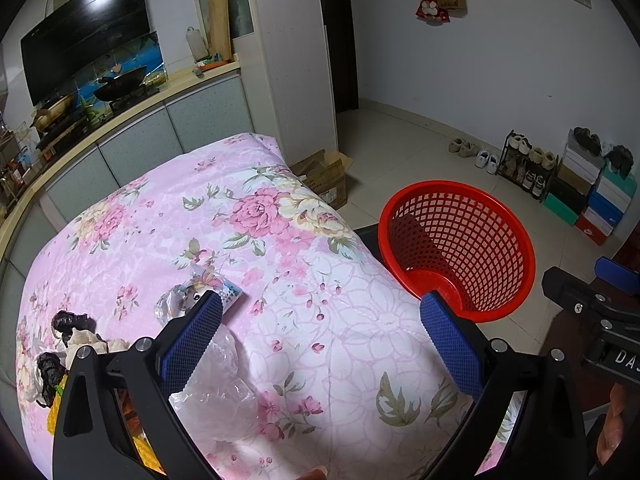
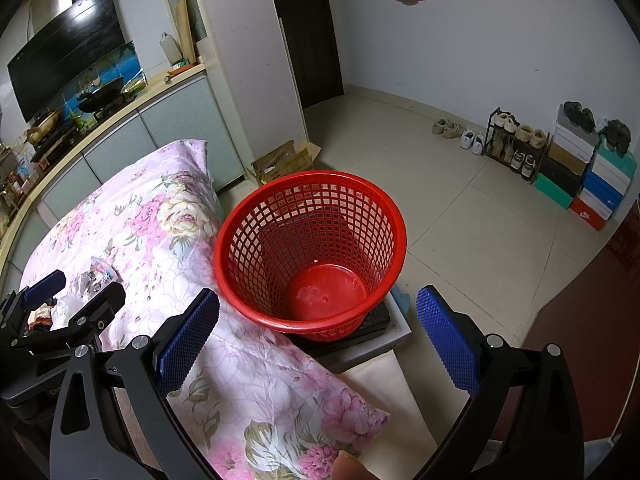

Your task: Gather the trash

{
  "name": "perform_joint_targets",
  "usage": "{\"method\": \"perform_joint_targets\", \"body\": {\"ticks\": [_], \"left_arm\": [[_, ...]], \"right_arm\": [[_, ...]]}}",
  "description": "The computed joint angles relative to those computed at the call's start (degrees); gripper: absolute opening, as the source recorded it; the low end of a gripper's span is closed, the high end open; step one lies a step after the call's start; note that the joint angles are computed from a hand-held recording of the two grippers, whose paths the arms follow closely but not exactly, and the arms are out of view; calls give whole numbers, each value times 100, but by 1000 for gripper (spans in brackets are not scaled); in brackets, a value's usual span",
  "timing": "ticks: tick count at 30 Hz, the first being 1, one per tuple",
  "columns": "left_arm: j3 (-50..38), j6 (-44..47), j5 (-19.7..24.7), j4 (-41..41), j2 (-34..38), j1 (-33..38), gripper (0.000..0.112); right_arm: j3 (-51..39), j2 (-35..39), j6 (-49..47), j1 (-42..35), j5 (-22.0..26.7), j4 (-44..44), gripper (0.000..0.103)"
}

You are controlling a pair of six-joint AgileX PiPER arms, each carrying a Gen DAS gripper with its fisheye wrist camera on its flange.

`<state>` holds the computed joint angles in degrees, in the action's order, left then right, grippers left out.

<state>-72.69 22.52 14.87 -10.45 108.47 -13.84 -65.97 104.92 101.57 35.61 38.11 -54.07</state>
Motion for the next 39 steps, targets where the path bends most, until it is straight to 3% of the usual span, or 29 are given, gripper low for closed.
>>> {"method": "perform_joint_targets", "body": {"ticks": [24, 32, 39], "left_arm": [[180, 33, 72, -134, -148, 301, 96], [275, -249, 69, 69, -215, 623, 96], [376, 239, 161, -503, -458, 1327, 96]], "right_arm": [[-308, 178, -390, 66, -200, 190, 96], [-794, 554, -1225, 15, -566, 780, 96], [-1440, 1005, -2292, 23, -655, 1558, 96]]}}
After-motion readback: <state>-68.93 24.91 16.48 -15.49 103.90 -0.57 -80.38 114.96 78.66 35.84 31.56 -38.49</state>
